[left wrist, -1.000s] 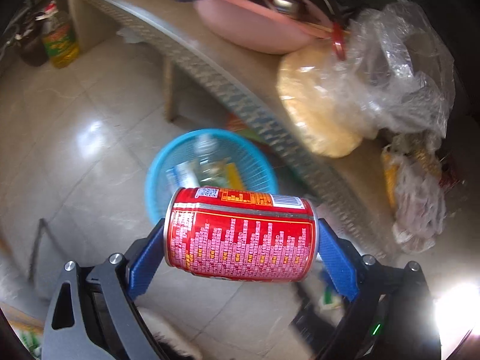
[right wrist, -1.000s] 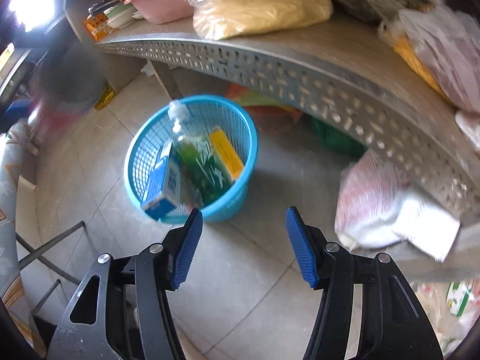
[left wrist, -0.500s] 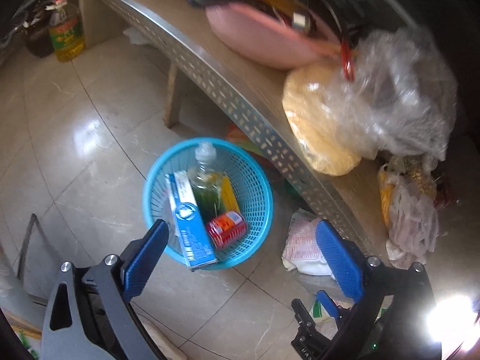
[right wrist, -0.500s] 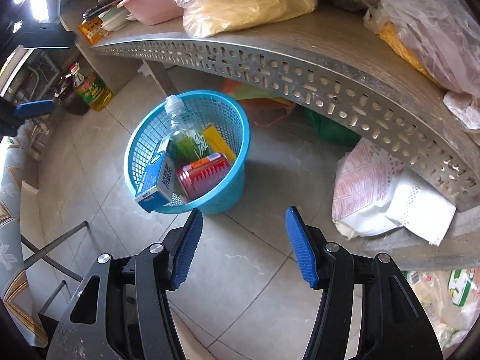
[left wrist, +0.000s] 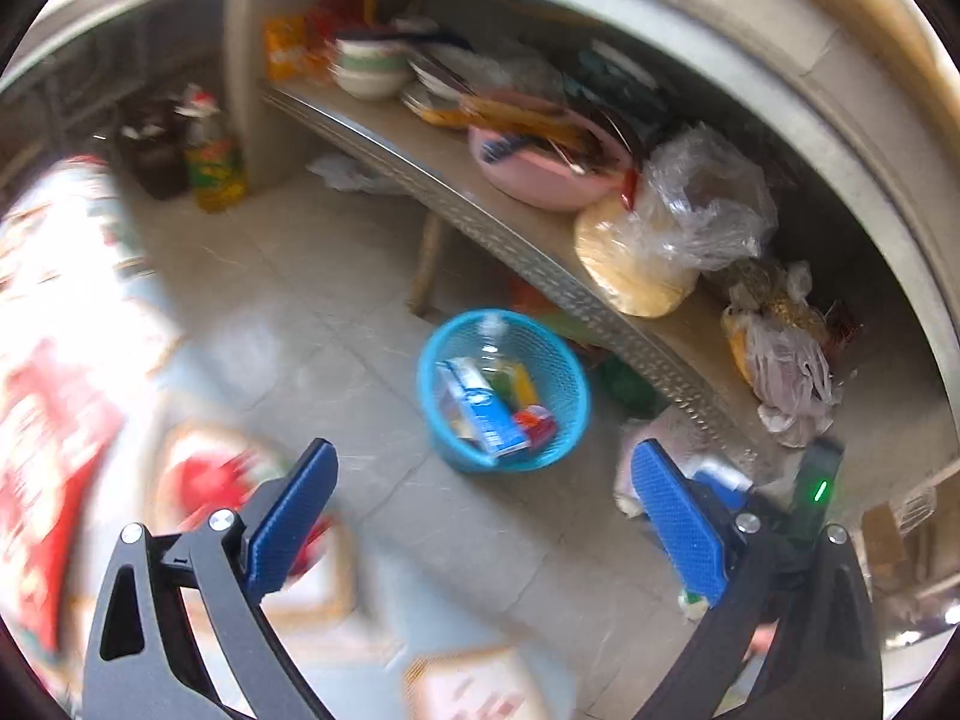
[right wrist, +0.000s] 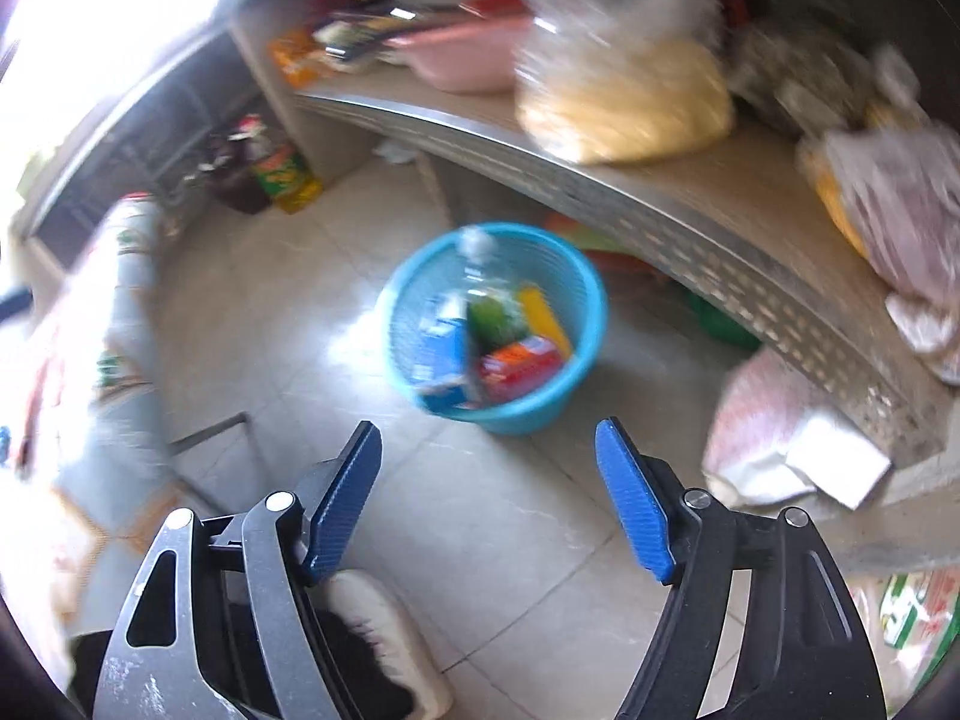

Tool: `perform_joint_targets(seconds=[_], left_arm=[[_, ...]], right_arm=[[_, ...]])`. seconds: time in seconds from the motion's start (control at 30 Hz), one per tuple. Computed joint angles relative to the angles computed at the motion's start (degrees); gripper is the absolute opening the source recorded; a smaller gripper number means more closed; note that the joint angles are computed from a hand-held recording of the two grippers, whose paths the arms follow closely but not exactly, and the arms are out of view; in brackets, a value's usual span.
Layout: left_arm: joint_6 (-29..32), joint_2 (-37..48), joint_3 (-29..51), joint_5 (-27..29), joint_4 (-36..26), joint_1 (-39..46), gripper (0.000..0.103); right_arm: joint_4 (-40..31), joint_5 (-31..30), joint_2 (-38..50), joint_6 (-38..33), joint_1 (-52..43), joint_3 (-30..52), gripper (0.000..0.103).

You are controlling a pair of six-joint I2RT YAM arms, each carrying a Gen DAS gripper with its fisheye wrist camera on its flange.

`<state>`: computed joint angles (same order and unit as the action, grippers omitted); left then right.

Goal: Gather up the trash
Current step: 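Move both tools back over the table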

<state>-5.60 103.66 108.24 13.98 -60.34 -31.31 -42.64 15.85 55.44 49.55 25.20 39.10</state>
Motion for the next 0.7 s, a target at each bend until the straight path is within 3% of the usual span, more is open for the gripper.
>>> perform_joint_targets(seconds=[0.2, 0.4, 0.57, 0.7], left_arm=[[2.5, -25.5, -25.5, -1.7, 6.3, 12.7, 0.096], [11.4, -39.9, -37.2, 2.7, 4.9, 35.0, 0.096], [20.7, -39.2, -37.0, 10.2, 6.2, 55.9, 0.096], [22.6, -28.6, -29.1, 12.4, 10.2, 64.6, 0.096]], right_arm=[[-1.3, -2.5, 4.4, -0.4, 6.5, 12.2, 0.075], [3.4, -9.1, 15.1, -0.2, 13.2, 24.2, 0.075], [6.1, -14.7, 28.7, -1.9, 18.1, 36.5, 0.075], [5.9, -21.1, 39.8, -1.3, 19.1, 47.4, 0.075]])
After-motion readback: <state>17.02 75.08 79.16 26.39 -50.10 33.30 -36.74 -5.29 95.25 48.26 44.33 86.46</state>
